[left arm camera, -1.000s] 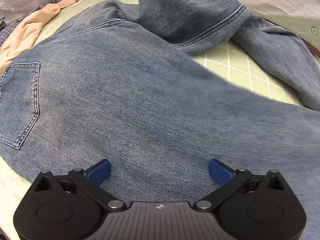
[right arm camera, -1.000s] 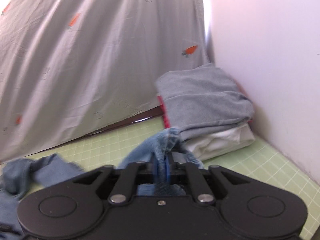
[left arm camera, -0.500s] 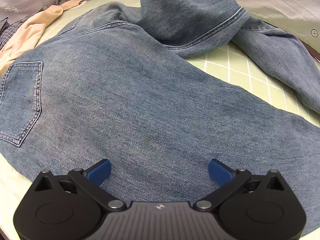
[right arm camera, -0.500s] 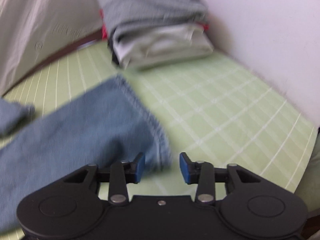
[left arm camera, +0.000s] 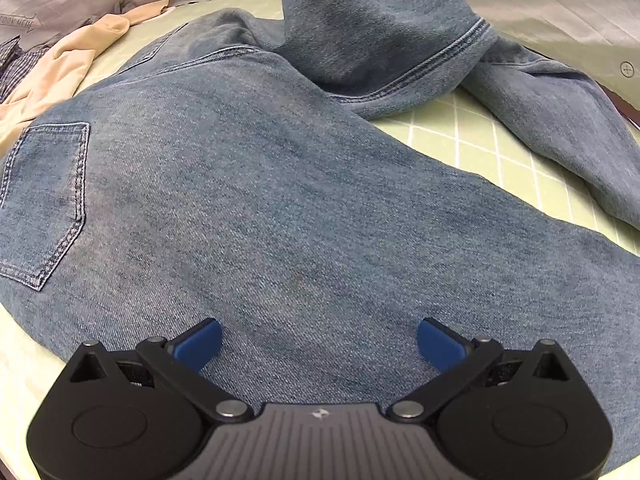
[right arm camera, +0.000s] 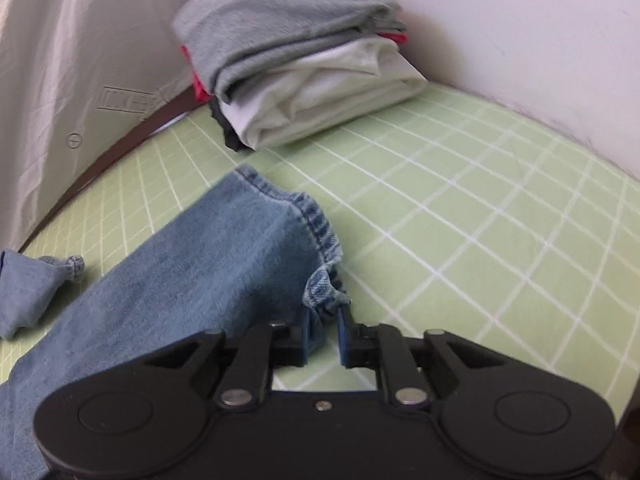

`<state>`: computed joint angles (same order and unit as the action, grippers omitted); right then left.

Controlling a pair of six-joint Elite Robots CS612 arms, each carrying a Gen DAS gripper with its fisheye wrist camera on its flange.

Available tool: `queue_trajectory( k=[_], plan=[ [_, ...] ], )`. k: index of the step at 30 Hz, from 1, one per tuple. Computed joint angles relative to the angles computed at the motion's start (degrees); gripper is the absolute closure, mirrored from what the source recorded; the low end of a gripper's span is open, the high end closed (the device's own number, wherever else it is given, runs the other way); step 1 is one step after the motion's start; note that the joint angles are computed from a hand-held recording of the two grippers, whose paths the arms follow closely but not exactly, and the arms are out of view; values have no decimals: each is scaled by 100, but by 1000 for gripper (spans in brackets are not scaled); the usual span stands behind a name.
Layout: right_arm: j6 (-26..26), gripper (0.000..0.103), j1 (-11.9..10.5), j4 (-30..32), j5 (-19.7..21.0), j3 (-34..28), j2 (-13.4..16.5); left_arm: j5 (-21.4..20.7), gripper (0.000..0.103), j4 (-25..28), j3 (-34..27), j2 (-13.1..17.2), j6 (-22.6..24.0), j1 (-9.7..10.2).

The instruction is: Fold clothes

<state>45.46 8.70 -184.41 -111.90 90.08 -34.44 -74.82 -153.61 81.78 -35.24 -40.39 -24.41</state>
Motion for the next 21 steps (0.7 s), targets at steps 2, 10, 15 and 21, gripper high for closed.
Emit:
queue_trajectory(
  k=[2,10,15,21],
  plan=[
    [91,100,-22,-389,-121,121,-96,-157,0,-229,150,-69,-24,46],
    [-954,102,139,-571,-1371,328,-450,589,1,-1485,1751,-899,-1629,79],
    [77,97,119,1302,-890,324,-539,801,1,-1644,2550,-1340,-2570,276],
    [814,24,466,1702,-881,152,-555,486,1,-2319,2902,-1289,-3208,733]
  ],
)
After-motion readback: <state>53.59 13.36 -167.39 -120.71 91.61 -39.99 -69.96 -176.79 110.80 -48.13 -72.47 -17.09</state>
